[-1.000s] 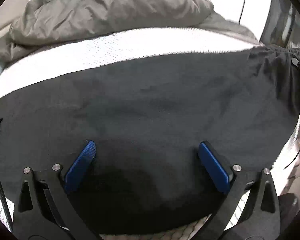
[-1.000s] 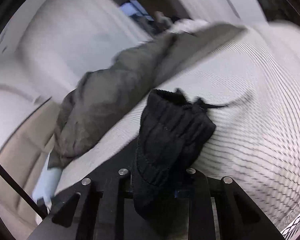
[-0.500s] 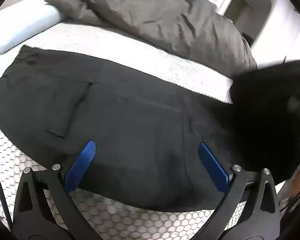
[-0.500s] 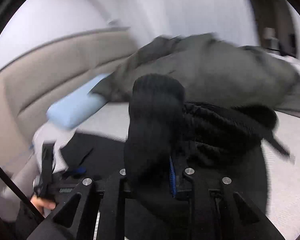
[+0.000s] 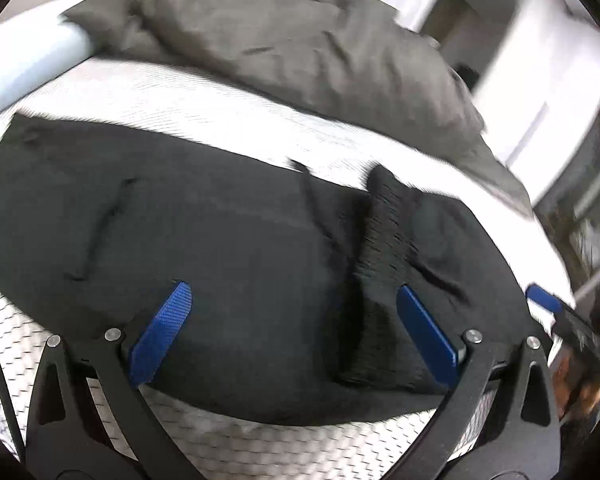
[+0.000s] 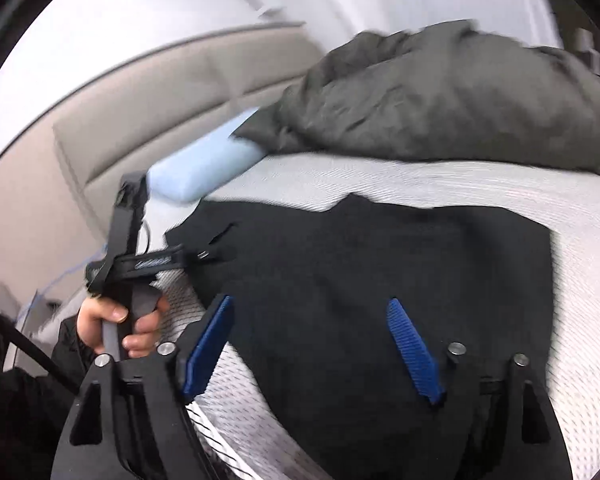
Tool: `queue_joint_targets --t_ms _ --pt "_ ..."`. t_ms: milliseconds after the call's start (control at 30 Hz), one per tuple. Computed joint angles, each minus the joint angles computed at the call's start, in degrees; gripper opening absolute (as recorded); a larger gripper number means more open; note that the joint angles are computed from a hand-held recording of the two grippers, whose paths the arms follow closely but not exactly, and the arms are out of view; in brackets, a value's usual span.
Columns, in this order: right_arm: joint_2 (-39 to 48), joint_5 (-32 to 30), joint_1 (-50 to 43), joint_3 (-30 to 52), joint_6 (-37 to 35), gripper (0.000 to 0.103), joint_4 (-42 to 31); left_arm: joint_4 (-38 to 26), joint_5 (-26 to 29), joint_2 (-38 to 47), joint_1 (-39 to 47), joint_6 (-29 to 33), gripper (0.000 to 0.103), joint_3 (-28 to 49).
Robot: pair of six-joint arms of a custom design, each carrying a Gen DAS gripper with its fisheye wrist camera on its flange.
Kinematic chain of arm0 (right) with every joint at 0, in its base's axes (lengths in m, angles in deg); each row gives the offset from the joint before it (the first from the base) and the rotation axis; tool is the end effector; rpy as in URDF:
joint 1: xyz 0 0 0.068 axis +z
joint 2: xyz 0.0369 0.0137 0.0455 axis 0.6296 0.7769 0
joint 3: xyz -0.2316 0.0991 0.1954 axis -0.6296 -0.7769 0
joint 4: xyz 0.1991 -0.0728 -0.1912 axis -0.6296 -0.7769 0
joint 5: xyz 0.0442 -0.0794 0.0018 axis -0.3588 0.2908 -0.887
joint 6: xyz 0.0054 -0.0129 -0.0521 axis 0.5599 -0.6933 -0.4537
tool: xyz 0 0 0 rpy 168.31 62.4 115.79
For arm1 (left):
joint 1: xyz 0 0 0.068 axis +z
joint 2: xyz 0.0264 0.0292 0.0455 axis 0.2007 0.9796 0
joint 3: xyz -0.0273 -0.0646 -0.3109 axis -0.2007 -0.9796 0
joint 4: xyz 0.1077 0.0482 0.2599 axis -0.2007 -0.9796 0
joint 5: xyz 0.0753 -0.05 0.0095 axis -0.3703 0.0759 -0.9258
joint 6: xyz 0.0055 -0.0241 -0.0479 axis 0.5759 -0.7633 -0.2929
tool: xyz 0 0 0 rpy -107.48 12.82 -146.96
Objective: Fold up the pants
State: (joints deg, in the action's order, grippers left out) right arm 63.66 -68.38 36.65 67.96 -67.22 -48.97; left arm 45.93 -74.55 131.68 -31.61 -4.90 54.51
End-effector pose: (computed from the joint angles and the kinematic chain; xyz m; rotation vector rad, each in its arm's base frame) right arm 0.3314 0.0164 0.1532 -1.1782 1.9175 0.9088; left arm 0.1111 -0.0759 0.2120 -0.7056 2.1823 -0.2020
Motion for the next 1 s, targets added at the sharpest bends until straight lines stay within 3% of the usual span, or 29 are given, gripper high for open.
queue_joint_targets --t_ms 67,167,233,400,433,500,567,733,900,967,1000 --pt "2.76 0.60 -4.56 1.65 -1.70 0.082 -1.73 -0.16 -0.47 8.31 -2.36 0.38 0.102 2.53" --pt "6.57 5.52 -6.52 2.07 2.59 0.082 4.41 -1.19 1.11 15.71 -2.09 1.16 0.103 4.83" --pt "7.26 8.90 -7.91 0.74 3.47 0.082 8.90 -3.41 0.48 16.76 -2.09 0.78 0.103 5.77" --pt "9.81 5.77 -11.65 3.84 1.90 0.082 4.85 -4.84 -1.60 12.49 -3.03 -2.07 0.103 5.13" --pt "10.27 4.68 -13.29 4.61 0.12 0.082 3.29 -3.08 -0.48 10.56 -0.81 0.31 0.103 4.84" --pt "10.71 3.87 -13.42 5.22 0.16 0.082 2.90 1.28 3.70 8.97 4.30 5.48 0.103 4.68" --pt "11.22 4.24 -13.64 5.89 0.00 0.082 2.28 7.33 11.55 10.61 12.08 12.94 0.103 5.97" --pt "12.50 4.80 -13.12 7.48 -0.25 0.082 0.62 16.80 32.98 23.29 27.61 23.16 0.100 12.03" --pt "14.16 3.89 -13.25 9.87 -1.69 0.082 -2.33 18.85 43.60 36.01 34.22 23.89 0.095 17.31" --pt "14.82 3.76 -13.21 10.78 -2.15 0.082 -3.24 19.72 43.08 37.07 34.30 22.81 0.095 17.68" --pt "15.42 3.62 -13.18 11.55 -2.45 0.082 -3.96 20.67 41.92 36.75 33.95 22.15 0.082 17.48"
